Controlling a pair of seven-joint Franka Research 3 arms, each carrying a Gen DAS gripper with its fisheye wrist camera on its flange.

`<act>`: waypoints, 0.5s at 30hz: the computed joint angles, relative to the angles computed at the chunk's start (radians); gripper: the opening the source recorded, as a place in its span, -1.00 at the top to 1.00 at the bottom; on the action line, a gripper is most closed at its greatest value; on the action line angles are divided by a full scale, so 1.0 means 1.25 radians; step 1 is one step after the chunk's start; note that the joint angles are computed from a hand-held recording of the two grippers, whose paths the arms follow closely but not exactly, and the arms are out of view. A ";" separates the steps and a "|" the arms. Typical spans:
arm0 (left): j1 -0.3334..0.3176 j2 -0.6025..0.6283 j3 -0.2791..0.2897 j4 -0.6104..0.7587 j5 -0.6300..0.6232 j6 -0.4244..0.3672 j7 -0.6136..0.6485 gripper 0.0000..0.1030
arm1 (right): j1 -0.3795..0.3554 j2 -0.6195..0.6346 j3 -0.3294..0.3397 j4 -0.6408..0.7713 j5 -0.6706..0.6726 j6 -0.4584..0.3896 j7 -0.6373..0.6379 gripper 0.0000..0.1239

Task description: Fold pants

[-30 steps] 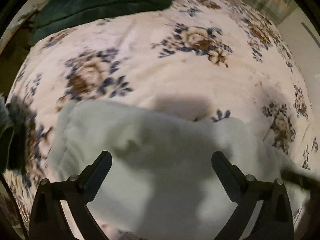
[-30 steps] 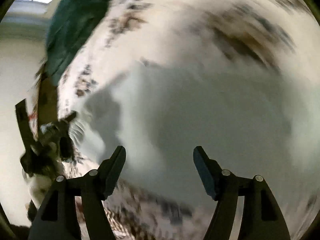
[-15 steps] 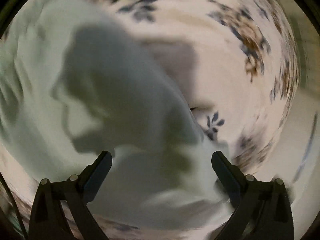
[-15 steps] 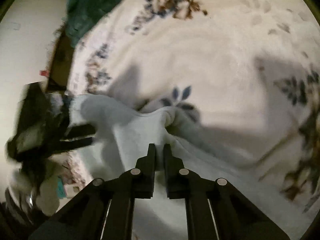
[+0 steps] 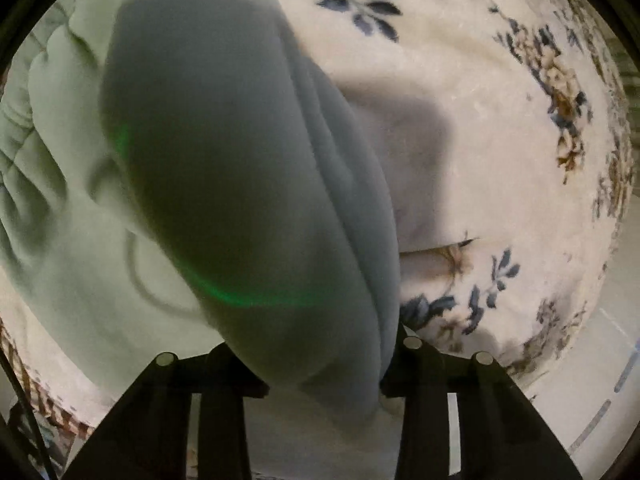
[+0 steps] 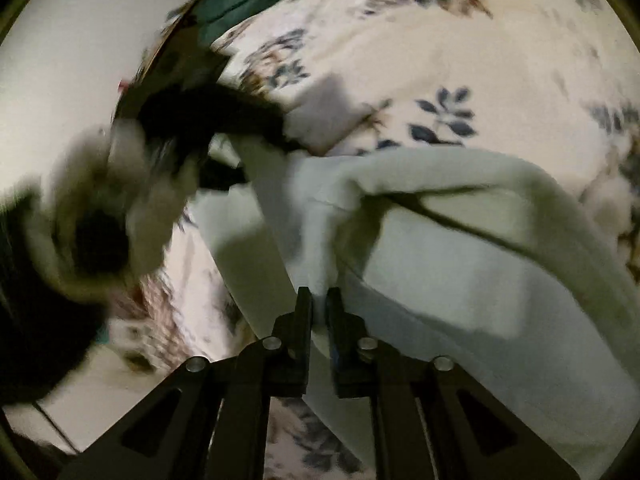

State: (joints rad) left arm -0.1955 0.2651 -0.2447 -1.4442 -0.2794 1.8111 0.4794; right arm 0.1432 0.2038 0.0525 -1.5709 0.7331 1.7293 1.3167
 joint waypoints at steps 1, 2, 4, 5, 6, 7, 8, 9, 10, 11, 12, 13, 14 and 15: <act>0.002 -0.010 0.000 -0.015 -0.005 0.013 0.003 0.34 | -0.008 0.012 -0.004 0.012 0.020 -0.005 0.012 0.70; 0.005 -0.017 0.000 -0.025 -0.012 0.022 0.006 0.34 | -0.019 0.027 -0.007 0.028 0.050 -0.005 0.029 0.56; 0.009 -0.031 0.002 -0.048 -0.024 0.037 0.011 0.34 | -0.042 0.065 -0.007 0.064 0.108 -0.008 0.057 0.13; 0.011 -0.035 0.003 -0.056 -0.029 0.043 0.014 0.34 | -0.051 0.103 -0.002 0.103 0.127 -0.023 0.080 -0.12; 0.012 -0.039 0.004 -0.063 -0.032 0.046 0.017 0.34 | -0.057 0.144 0.005 0.145 0.134 -0.045 0.105 -0.15; 0.012 -0.033 0.004 -0.052 -0.032 0.045 0.014 0.34 | -0.059 0.175 0.013 0.178 0.131 -0.060 0.125 -0.15; 0.013 -0.037 0.004 -0.057 -0.035 0.051 0.018 0.34 | -0.060 0.230 0.024 0.237 0.125 -0.090 0.153 -0.15; 0.017 -0.041 0.005 -0.059 -0.037 0.050 0.031 0.34 | -0.069 0.278 0.043 0.289 0.138 -0.130 0.172 -0.15; 0.018 -0.043 0.004 -0.062 -0.039 0.052 0.046 0.33 | -0.075 0.311 0.059 0.324 0.146 -0.157 0.189 -0.15; 0.015 -0.043 0.002 -0.058 -0.036 0.054 0.056 0.28 | -0.075 0.345 0.074 0.355 0.154 -0.176 0.208 -0.15; 0.011 -0.043 0.001 -0.053 -0.029 0.058 0.068 0.27 | -0.074 0.392 0.091 0.404 0.160 -0.204 0.227 -0.15; 0.011 -0.053 0.000 -0.059 -0.026 0.065 0.084 0.23 | -0.073 0.414 0.100 0.431 0.157 -0.211 0.239 -0.15; 0.009 -0.077 -0.001 -0.081 -0.021 0.090 0.105 0.20 | -0.070 0.429 0.106 0.443 0.157 -0.204 0.250 -0.15; 0.005 -0.094 0.000 -0.097 -0.013 0.108 0.117 0.20 | -0.071 0.448 0.118 0.454 0.170 -0.196 0.258 -0.15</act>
